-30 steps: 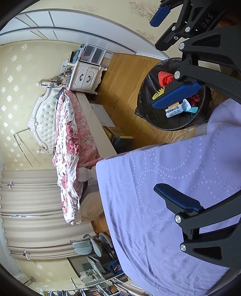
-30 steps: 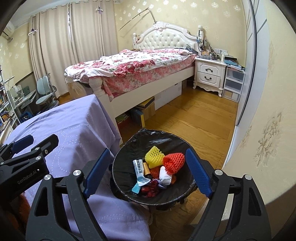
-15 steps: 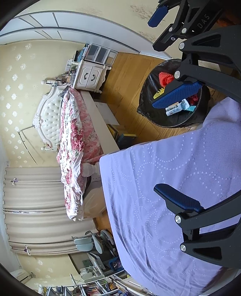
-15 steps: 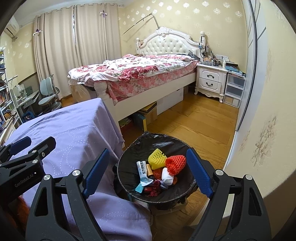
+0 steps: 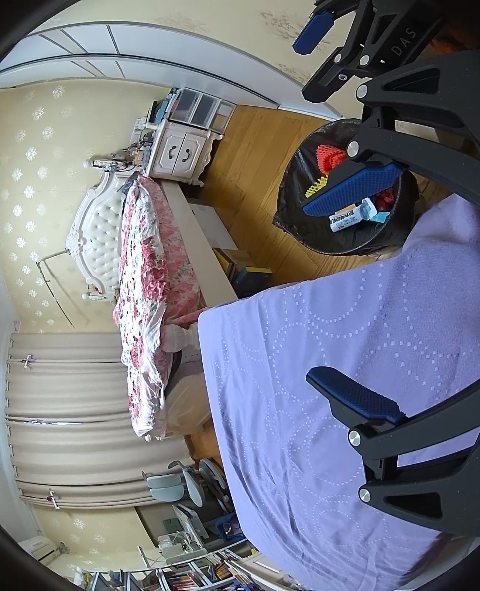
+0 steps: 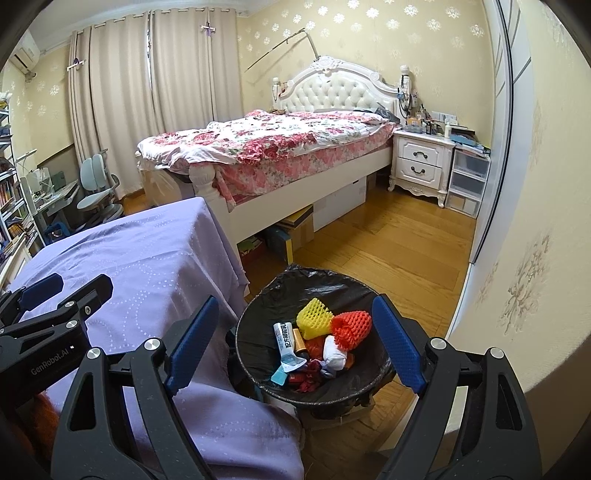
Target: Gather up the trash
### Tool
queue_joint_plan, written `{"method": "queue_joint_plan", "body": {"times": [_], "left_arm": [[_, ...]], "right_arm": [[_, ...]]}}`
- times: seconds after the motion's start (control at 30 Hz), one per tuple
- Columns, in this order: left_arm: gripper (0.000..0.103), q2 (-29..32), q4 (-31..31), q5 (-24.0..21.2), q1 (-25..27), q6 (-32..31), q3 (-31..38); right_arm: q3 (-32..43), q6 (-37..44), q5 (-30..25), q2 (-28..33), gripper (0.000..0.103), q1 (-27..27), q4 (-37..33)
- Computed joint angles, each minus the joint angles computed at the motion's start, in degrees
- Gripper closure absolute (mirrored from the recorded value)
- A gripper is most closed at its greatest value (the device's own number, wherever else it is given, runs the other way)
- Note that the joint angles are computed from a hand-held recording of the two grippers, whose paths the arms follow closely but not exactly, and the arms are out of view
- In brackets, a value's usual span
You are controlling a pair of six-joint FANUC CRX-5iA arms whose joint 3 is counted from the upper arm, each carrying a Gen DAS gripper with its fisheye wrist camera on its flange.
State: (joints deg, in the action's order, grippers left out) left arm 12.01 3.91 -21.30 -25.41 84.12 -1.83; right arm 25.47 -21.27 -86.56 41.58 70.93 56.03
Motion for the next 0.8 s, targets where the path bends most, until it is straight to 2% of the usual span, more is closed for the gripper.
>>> {"method": "queue_joint_plan", "body": {"times": [0.8], "left_arm": [[0.02, -0.15, 1.15, 0.22, 0.34, -1.13, -0.48]], "right_arm": [[0.26, 0.09, -0.1, 0.18, 0.02, 0.01, -0.05]]}}
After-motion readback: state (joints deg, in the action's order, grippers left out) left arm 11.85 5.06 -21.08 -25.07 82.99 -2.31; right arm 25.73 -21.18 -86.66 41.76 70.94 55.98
